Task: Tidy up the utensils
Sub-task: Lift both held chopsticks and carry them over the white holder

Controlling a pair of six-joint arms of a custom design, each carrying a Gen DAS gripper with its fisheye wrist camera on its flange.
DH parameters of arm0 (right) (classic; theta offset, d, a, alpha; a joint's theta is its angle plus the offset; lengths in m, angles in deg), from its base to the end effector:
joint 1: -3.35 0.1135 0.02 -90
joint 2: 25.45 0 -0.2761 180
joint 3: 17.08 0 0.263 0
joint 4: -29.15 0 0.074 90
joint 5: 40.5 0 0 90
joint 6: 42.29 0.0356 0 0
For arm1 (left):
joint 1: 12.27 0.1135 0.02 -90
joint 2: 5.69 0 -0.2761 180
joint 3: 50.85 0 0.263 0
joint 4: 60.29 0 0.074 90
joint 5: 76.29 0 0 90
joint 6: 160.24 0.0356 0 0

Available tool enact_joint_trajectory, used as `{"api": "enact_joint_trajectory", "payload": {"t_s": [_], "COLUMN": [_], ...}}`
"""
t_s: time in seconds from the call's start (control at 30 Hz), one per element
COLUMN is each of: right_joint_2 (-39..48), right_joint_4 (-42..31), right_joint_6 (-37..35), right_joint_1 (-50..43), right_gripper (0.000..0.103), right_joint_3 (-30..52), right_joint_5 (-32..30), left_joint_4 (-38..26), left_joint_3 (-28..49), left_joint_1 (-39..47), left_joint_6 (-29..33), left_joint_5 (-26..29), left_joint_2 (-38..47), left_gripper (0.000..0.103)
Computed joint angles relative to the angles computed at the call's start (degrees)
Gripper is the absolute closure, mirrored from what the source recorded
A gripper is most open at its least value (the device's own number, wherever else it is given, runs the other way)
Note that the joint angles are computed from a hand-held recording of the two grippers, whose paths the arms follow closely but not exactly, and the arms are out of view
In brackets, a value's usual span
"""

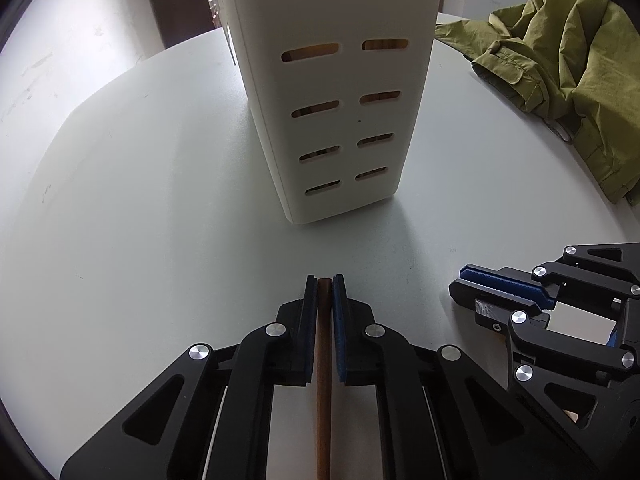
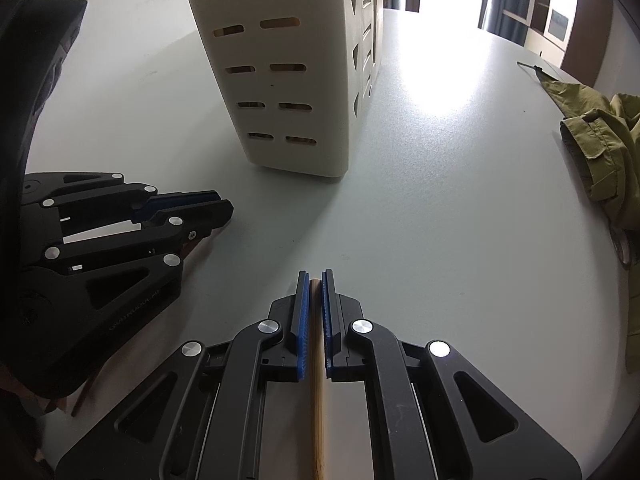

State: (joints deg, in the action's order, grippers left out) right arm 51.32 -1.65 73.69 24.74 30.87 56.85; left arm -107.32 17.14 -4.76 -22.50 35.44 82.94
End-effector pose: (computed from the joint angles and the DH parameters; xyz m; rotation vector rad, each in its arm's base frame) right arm 0.2275 0.0842 0.1612 0.1496 2.5990 0.1308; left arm 0.2993 0.0262 0.1978 0.9933 2.4238 -0.2056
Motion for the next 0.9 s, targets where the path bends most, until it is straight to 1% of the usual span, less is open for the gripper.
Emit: {"api": "enact_joint_trajectory", "payload": {"t_s": [0.1,0.17,0.37,0.5,0.63,0.9], "right_joint_2": [-0.32,-1.37,-7.44,-11.17,-13.64,-17.12], "right_joint_4": [0.15,0.01,-1.2,-3.1,-4.96,-5.86], "right_joint_6": [-0.01,0.3,2.05,2.54,2.37,0.7], "right_joint_1": [0.22,0.91,2.9,5.41,7.04,6.81], "right_gripper": [0.096,0.096,0.096,0.096,0.096,0.096], "right_joint_3": [0.16,0.33,0.73,2.5,4.37,6.56], "right_joint_5": [-0.39,0.38,2.94,6.03,8.91,10.43], "left_joint_4": [-1.24,-2.19,-6.54,-9.98,-13.05,-17.45], "left_joint_3": [0.86,1.41,4.57,7.34,10.07,14.27], "left_joint_1": [0.7,1.64,4.95,7.67,10.38,13.83], "left_joint_6": [0.42,0.98,1.43,2.03,3.17,3.75], "left_joint_5": [1.3,2.6,7.72,11.69,15.22,20.73], "left_joint_2": [-0.96,-2.05,-5.34,-7.33,-8.67,-10.73], "left_gripper": [0.096,0.096,0.096,0.096,0.096,0.096]}}
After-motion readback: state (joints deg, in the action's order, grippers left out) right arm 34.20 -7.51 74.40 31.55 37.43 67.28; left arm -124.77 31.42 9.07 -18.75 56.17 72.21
